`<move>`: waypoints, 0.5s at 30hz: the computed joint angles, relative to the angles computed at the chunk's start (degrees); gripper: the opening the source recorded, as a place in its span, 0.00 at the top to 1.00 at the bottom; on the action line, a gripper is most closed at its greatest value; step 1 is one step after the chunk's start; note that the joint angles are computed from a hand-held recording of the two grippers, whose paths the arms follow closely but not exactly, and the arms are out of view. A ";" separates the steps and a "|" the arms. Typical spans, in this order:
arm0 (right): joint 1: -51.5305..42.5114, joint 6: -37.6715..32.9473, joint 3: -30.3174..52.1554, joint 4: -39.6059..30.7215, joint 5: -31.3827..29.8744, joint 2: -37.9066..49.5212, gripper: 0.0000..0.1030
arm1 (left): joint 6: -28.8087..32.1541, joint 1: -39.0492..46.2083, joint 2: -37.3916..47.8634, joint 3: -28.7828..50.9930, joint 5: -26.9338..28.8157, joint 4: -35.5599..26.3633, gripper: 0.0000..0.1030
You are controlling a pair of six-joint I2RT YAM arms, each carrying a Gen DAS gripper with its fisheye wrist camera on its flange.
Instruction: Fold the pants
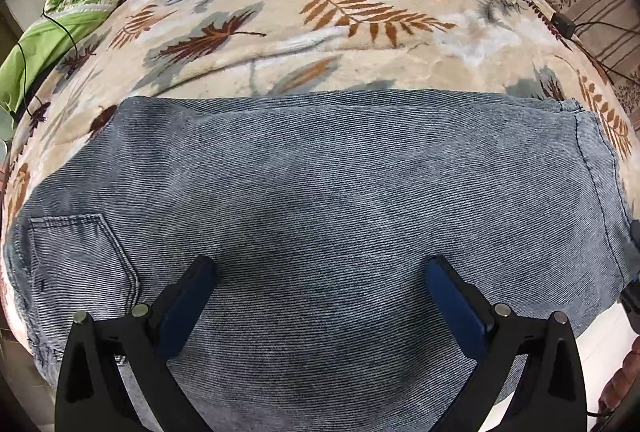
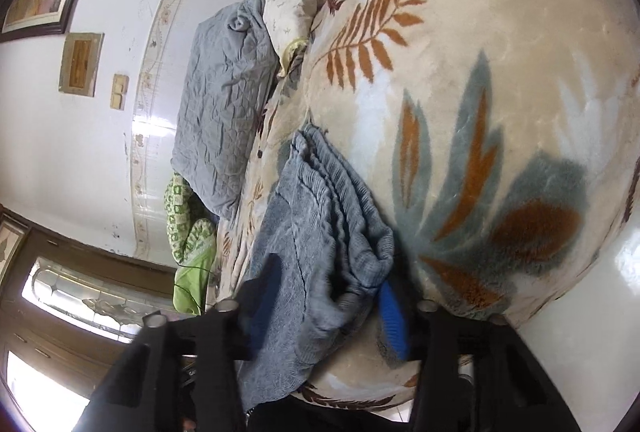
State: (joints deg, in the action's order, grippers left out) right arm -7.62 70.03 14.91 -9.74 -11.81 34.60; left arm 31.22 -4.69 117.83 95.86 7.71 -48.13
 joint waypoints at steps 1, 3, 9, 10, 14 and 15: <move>0.83 -0.19 0.27 0.41 0.69 1.05 0.60 | 0.27 0.05 0.14 0.22 0.16 -0.21 0.00; 2.13 -0.69 0.88 0.52 2.13 2.55 0.62 | 0.64 -0.01 0.39 0.65 0.21 -0.58 0.00; 4.06 -2.41 4.51 -1.95 5.65 6.20 0.71 | 0.53 0.48 0.84 2.67 1.23 -2.76 0.00; 4.79 -3.14 5.86 -2.94 6.94 7.34 0.74 | 0.33 0.71 0.71 2.95 2.12 -3.26 0.00; 4.71 -5.58 8.60 -4.26 7.41 11.81 0.77 | 1.69 -0.16 0.56 1.78 0.43 -1.37 0.00; 4.17 -5.52 8.71 -3.77 6.90 13.43 0.76 | 1.71 -0.50 1.53 2.37 -0.83 -1.48 0.00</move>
